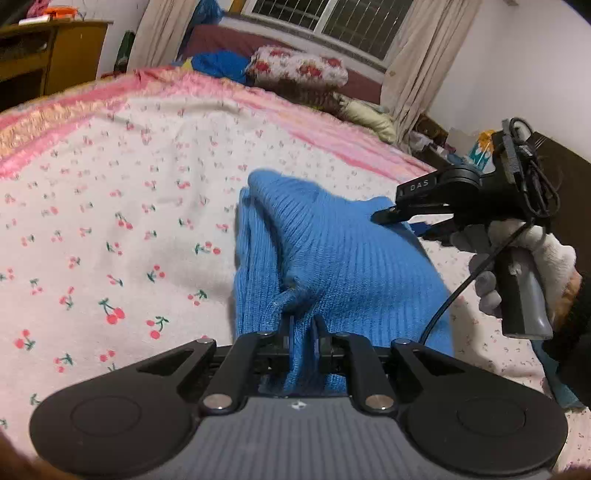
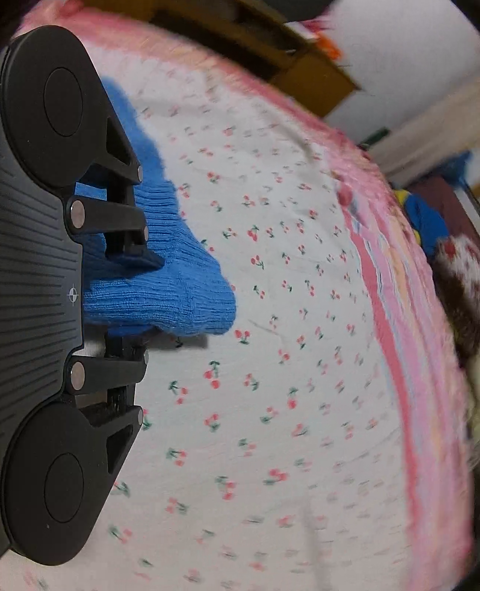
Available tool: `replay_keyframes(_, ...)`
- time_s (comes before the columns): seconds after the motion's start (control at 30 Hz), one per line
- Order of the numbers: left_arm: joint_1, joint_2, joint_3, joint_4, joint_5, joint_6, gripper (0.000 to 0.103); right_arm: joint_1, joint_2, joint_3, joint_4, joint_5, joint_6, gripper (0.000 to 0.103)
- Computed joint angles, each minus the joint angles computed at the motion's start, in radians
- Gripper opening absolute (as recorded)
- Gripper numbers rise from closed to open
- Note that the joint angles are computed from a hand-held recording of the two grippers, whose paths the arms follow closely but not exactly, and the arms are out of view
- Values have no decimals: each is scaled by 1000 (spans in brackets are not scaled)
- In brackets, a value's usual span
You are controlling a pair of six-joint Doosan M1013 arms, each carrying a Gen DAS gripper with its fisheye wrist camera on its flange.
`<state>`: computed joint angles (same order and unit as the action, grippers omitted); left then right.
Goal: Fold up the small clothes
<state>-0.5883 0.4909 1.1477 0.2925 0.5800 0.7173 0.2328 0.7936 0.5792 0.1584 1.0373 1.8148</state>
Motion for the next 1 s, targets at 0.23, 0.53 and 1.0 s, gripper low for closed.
replay_keyframes(0.23,-11,-34,46,111,-57,-118,21,30,-133,183,78,-195,-237,33)
replay_keyframes(0.53,-4,-13,13,83,43,-105,21,82,-31,50,204,1,-437,33)
replay_keyframes(1.0,-21,3,-37,123,162,-72,33,57,-221,328,267,-134,-442,33)
